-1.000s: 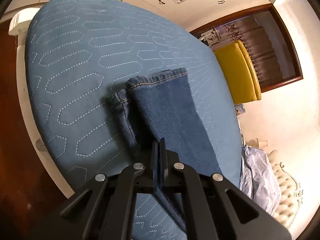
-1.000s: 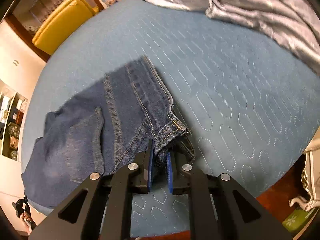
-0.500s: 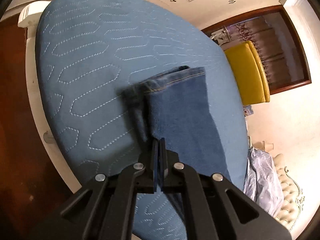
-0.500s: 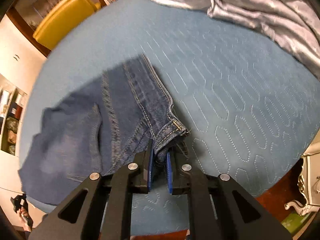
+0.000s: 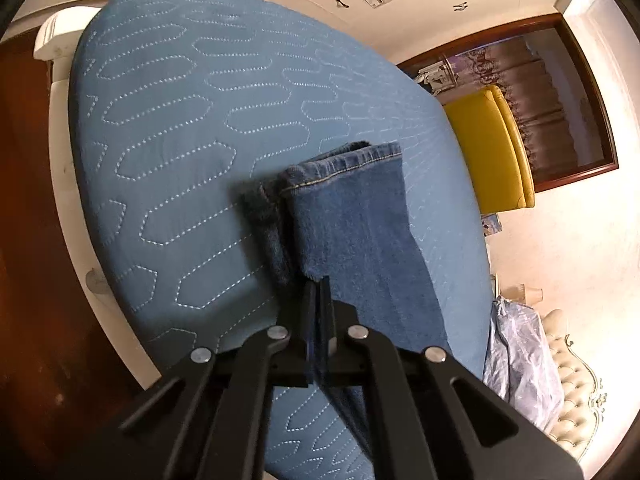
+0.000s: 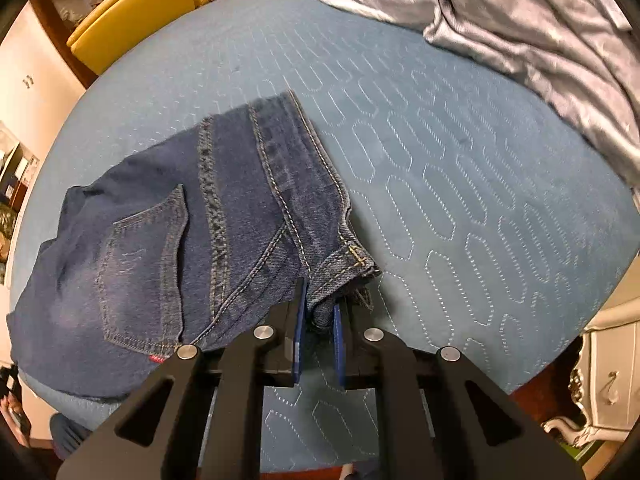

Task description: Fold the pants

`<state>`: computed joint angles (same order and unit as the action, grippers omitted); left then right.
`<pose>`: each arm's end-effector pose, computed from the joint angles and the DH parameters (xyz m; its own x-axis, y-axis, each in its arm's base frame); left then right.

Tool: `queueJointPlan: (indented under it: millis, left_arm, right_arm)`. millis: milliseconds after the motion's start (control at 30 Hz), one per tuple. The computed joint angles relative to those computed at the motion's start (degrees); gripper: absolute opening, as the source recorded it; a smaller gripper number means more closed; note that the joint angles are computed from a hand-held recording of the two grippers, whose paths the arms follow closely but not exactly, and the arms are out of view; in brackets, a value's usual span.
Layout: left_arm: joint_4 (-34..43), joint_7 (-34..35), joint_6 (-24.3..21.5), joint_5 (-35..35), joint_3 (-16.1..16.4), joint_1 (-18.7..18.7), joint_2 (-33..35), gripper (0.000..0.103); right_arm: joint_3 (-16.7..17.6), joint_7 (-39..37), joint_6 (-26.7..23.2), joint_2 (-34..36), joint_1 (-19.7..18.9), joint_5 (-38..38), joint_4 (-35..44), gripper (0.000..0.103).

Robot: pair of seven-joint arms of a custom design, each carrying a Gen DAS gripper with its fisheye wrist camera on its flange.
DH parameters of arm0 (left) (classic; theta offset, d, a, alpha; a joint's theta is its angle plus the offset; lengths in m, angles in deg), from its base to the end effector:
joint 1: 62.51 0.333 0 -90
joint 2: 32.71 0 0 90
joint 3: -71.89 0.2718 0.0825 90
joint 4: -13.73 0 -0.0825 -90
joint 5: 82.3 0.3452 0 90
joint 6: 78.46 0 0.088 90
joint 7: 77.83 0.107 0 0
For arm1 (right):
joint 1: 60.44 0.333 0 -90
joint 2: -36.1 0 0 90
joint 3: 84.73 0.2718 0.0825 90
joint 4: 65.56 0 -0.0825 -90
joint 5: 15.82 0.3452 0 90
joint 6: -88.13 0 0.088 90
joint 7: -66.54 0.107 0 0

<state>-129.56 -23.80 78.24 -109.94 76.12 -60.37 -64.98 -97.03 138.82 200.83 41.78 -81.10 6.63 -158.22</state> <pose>0.4085 0.0672 0.5428 0.5649 -0.3839 0.7304 -0.3483 -0.9134 -0.2107 0.4983 -0.2875 0.5506 -0.3031 -0.9130 -0.2731 -0.8652 0.3838 -0.3228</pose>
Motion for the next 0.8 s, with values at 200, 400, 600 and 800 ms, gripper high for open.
queueJointPlan:
  millis: [200, 400, 600, 800]
  left_arm:
    - [0.04, -1.58, -0.89, 0.88, -0.62, 0.50, 1.23, 0.001]
    - [-1.39, -8.29, -4.08, 7.20, -4.66, 5.81, -2.74, 0.043]
    - [0.11, -16.30, -10.70, 26.91, -15.88, 13.50, -9.02, 0.045]
    - [12.84, -13.02, -10.81, 41.03, -25.03, 8.19, 1.41, 0.059]
  right_arm:
    - [-0.08, 0.08, 0.29, 0.68, 0.12, -0.80, -0.95, 0.010]
    - [-0.85, 1.28, 2.38, -0.81, -0.57, -2.25, -1.44, 0.057]
    - [-1.03, 0.95, 11.66, -4.63, 0.24, -11.77, -2.31, 0.063]
    - [4.59, -19.52, 4.95, 6.29, 3.95, 4.20, 16.20, 0.063]
